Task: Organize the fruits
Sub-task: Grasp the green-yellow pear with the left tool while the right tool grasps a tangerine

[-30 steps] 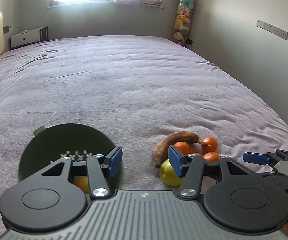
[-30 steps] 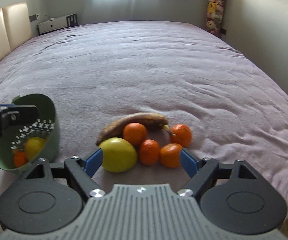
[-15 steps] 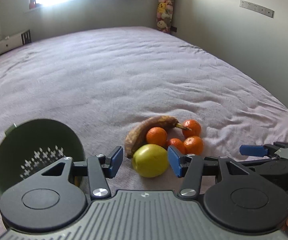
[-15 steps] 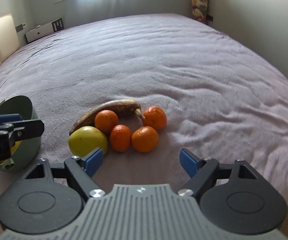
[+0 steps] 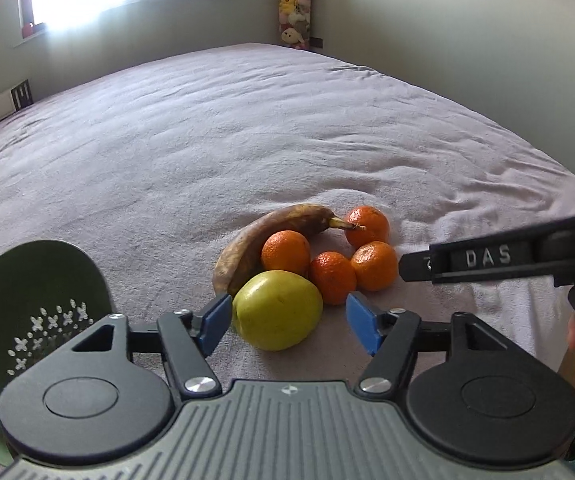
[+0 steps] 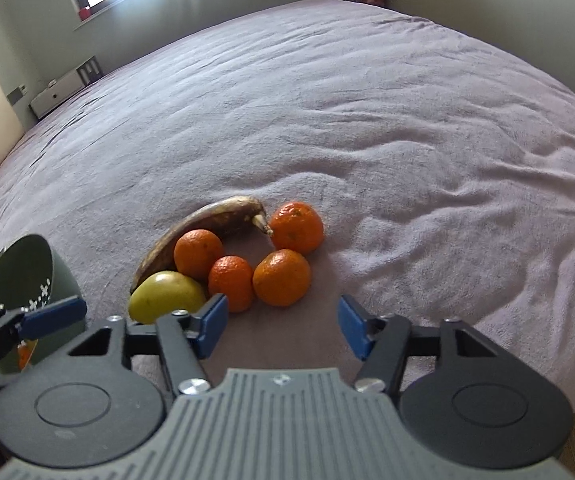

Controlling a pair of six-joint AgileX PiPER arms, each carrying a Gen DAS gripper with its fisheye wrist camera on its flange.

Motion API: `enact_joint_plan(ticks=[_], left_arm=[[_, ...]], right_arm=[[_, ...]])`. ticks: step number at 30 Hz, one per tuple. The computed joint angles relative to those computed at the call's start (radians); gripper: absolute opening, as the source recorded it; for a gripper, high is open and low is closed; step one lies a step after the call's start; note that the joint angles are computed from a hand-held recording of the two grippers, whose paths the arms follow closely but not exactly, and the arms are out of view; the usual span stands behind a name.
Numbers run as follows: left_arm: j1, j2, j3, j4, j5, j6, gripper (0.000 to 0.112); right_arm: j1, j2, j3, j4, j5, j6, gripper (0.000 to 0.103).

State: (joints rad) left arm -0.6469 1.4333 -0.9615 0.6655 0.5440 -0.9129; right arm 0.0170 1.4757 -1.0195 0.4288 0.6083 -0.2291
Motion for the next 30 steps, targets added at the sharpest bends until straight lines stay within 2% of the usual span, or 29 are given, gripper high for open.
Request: enact_joint_plan(ticks=[6,11,16,22,27,30], left_arm=[[0.045,0.038,0.011,-0.025,-0.064,-0.026,0.084],[0.102,0.060,0.033,-0.075,-0.143,-0.039,0.084],[0.174,0.088,0.030,-0.277,-0.218,0.100,0.085],[0.207,0.124,0.019,-0.393,-0.238,0.191,0.086],[0.212,0.144,0.012,-0.388,-0.243,0.186,0.089],[0.226,0.164,-0.006,-0.443,-0.233,0.235,0.089]], right_arm=[[0.014,0.048,-0.011,0.022,-0.035,0.035,0.051],[0.004,0.086,0.005,0.121,-0.066,-0.044,0.051],[-0.012,0.118,0.013,0.223,-0.097,-0.123,0.049],[-0.037,0.164,0.005,0.311,-0.102,-0.166,0.046],[-0.036,0.205,-0.016,0.340,-0.091,-0.159,0.045],[-0.038,0.219,-0.018,0.365,-0.090,-0.171,0.044]])
